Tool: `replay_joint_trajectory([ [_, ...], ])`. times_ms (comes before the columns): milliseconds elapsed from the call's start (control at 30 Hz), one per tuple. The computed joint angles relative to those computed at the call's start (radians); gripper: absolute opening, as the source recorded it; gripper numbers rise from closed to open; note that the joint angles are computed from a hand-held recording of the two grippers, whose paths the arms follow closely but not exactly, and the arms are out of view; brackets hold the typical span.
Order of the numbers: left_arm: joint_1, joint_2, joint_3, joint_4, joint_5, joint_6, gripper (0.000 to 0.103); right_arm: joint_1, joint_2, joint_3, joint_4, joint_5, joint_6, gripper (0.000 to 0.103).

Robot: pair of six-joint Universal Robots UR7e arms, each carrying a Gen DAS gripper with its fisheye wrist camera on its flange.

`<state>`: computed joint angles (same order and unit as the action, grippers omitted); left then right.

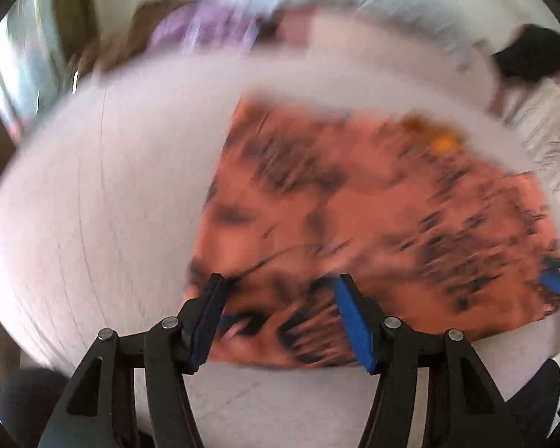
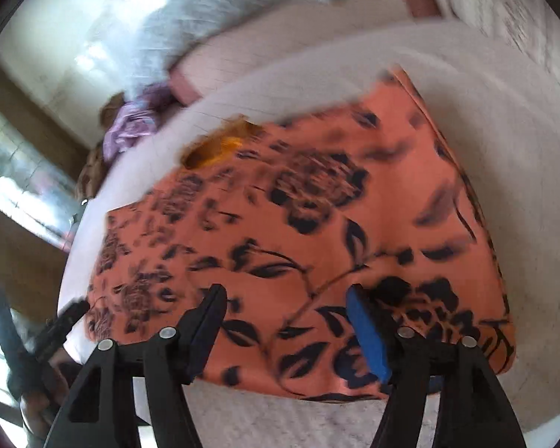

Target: Fold small clothes

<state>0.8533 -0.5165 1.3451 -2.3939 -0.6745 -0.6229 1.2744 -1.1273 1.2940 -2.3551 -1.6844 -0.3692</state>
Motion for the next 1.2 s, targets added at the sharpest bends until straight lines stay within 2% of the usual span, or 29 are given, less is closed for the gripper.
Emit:
replay_joint_trajectory([
  [67, -0.005, -0.019, 0.032, -0.061, 0.007, 0.023, 0.05, -0.011, -0.003, -0.006, 0.005, 0.038, 0.05, 0.068],
  [167, -0.021, -0.038, 0.075, -0.142, 0.035, 0.028, 0.049, 0.003, -0.028, 0.027, -0.057, 0.032, 0.028, 0.07],
  [233, -0.007, -0.034, 0.065, -0.084, 0.041, -0.004, 0.049, 0.001, -0.034, 0.036, -0.063, 0.046, 0.02, 0.07],
  [267, 0.002, -0.028, 0.058, -0.063, 0.036, -0.009, 0.051, 0.0, -0.029, 0.029, -0.046, 0.034, 0.027, 0.07],
  [300, -0.001, -0.022, 0.059, -0.058, 0.072, 0.01, 0.053, -0.003, -0.029, 0.024, -0.021, 0.011, 0.041, 0.069],
  [333, -0.003, -0.024, 0.05, -0.026, 0.076, 0.0, 0.051, -0.009, -0.031, 0.019, 0.005, -0.007, 0.059, 0.069],
  [400, -0.007, -0.055, 0.085, -0.074, 0.051, -0.03, 0.05, -0.021, -0.041, 0.021, 0.023, 0.009, 0.095, 0.069],
  [467, -0.021, -0.067, 0.121, -0.155, 0.102, -0.005, 0.05, -0.02, -0.074, 0.058, -0.014, 0.043, 0.073, 0.07],
  [500, -0.02, -0.057, 0.117, -0.136, 0.12, 0.005, 0.05, -0.02, -0.087, 0.075, -0.034, 0.059, 0.047, 0.07],
  [567, 0.008, -0.041, 0.087, -0.054, 0.078, -0.01, 0.053, -0.02, -0.087, 0.079, -0.038, 0.053, 0.022, 0.072],
  [633, 0.005, -0.043, 0.088, -0.056, 0.088, -0.013, 0.053, -0.034, -0.059, 0.048, -0.003, 0.02, 0.057, 0.072],
  [667, 0.0, -0.048, 0.085, -0.033, 0.091, -0.032, 0.053, -0.048, -0.055, 0.043, 0.003, 0.048, 0.082, 0.072],
  [733, -0.017, -0.048, 0.096, -0.093, 0.137, -0.02, 0.052, -0.058, -0.075, 0.056, -0.015, 0.095, 0.117, 0.072],
  [800, -0.03, -0.041, 0.094, -0.113, 0.157, 0.012, 0.052, -0.058, -0.105, 0.091, -0.059, 0.123, 0.107, 0.072],
  [900, -0.048, -0.019, 0.087, -0.176, 0.145, 0.049, 0.052, -0.074, -0.148, 0.138, -0.063, 0.177, 0.128, 0.072],
  [1033, -0.054, 0.037, 0.023, -0.22, 0.084, 0.145, 0.052, -0.126, -0.207, 0.242, -0.078, 0.221, 0.245, 0.072],
  [1100, -0.06, 0.075, -0.021, -0.209, 0.058, 0.184, 0.052, -0.148, -0.207, 0.255, -0.085, 0.228, 0.283, 0.072],
  [1200, -0.072, 0.1, -0.04, -0.243, 0.03, 0.224, 0.052, -0.168, -0.196, 0.245, -0.119, 0.286, 0.357, 0.072],
])
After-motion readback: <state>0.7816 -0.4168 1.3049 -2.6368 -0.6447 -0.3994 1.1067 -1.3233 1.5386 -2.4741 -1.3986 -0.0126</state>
